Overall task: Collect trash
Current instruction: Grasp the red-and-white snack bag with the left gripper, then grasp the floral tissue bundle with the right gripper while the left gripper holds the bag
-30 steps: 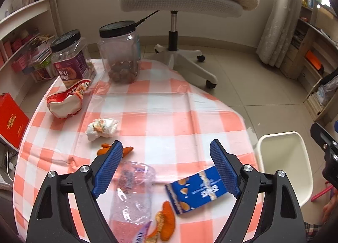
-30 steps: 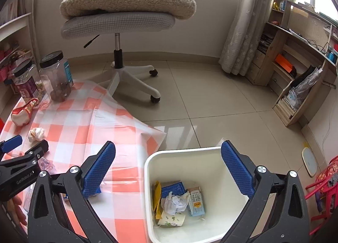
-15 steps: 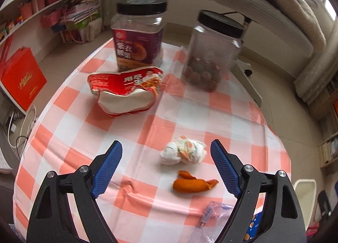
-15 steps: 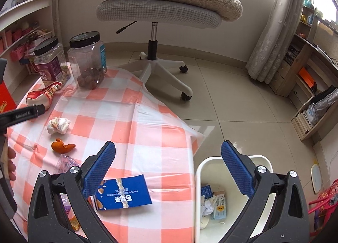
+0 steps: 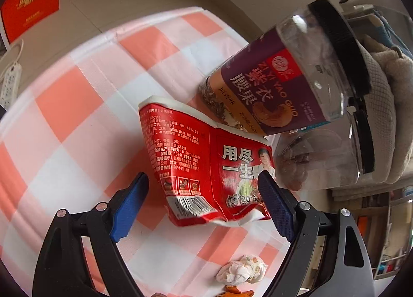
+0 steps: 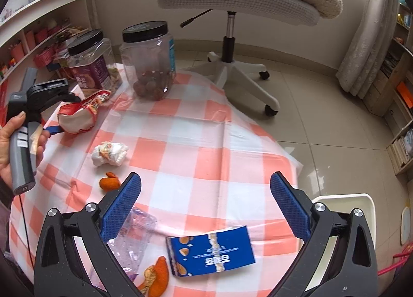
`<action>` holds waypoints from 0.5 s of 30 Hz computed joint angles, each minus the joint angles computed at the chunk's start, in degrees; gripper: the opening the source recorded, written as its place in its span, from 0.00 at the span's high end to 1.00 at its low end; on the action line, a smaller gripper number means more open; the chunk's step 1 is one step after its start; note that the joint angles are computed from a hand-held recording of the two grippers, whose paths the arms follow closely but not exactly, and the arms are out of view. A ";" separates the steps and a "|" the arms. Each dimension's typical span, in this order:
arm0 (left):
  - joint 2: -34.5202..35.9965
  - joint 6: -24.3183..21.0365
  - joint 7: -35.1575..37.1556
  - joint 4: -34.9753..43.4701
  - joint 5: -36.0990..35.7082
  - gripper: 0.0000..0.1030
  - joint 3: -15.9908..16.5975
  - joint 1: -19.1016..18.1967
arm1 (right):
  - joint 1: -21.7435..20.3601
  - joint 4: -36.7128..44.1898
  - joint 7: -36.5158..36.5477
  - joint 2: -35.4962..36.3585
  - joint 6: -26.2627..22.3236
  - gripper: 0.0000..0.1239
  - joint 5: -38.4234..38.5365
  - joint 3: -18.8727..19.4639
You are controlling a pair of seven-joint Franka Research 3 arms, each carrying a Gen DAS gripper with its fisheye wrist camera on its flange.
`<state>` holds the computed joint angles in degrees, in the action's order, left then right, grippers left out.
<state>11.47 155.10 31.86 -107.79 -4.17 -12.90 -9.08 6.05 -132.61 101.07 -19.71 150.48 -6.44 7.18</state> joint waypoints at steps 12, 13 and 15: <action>-0.80 3.26 25.21 -2.21 -19.85 0.54 -4.52 4.24 | 9.76 14.57 -33.54 14.97 -6.57 0.23 21.54 -5.14; -1.34 3.52 25.02 -2.58 -19.69 0.54 -4.07 3.81 | 9.73 16.61 -35.19 16.67 -8.29 0.24 21.71 -4.78; -2.58 4.32 25.85 -3.69 -20.96 0.54 -3.64 3.61 | 9.82 20.29 -36.70 19.92 -10.92 0.28 20.54 -3.92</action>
<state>8.89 159.42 57.71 -111.48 -25.13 -16.54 -5.47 15.87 -112.32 64.37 0.21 139.57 14.10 3.26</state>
